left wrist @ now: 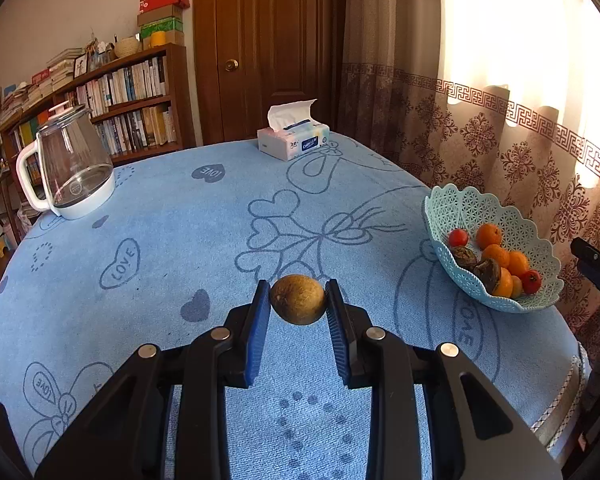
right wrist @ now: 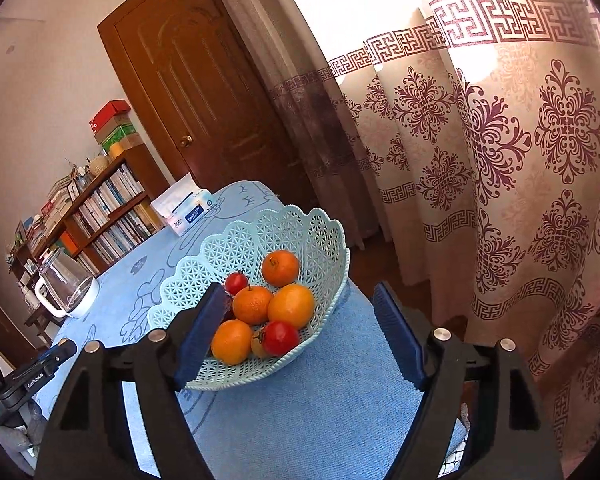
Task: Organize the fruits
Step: 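Carry the kiwi into the basket and open the left tool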
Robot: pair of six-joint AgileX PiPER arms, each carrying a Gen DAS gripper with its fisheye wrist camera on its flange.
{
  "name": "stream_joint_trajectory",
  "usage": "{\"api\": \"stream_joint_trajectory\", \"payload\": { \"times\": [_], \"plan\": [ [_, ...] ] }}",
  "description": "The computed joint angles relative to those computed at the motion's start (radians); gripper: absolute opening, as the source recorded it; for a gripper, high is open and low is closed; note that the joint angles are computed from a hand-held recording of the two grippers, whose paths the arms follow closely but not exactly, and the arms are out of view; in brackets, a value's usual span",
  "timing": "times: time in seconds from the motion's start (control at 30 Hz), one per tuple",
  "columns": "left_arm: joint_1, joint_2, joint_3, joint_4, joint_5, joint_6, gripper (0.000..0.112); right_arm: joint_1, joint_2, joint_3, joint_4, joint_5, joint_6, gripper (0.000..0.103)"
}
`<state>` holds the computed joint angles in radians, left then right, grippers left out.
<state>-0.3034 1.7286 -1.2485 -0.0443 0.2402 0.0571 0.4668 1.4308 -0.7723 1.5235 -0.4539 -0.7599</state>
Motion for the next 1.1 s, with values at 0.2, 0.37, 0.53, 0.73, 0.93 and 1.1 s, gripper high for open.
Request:
{"api": "stream_joint_trajectory", "payload": {
  "times": [0.2,0.37,0.53,0.73,0.93,1.1],
  "plan": [
    [-0.086,0.047,-0.113,-0.083,0.071,0.088,0.029,-0.004,0.002,0.007,-0.029,0.014,0.036,0.079],
    [-0.150,0.097,-0.206,-0.131,0.131,0.143,0.029,0.000,0.003,0.012,-0.050,0.004,0.068,0.079],
    [-0.205,0.141,-0.264,-0.185,0.161,0.213,0.029,-0.011,-0.015,0.034,-0.079,-0.010,0.129,0.079],
    [-0.247,0.198,-0.329,-0.263,0.206,0.294,0.029,-0.016,-0.019,0.045,-0.097,-0.013,0.157,0.079],
    [-0.276,0.250,-0.386,-0.273,0.242,0.307,0.029,-0.010,-0.022,0.050,-0.095,-0.031,0.168,0.079],
    [-0.293,0.276,-0.409,-0.286,0.257,0.327,0.029,-0.015,-0.021,0.053,-0.099,-0.030,0.180,0.080]
  ]
}}
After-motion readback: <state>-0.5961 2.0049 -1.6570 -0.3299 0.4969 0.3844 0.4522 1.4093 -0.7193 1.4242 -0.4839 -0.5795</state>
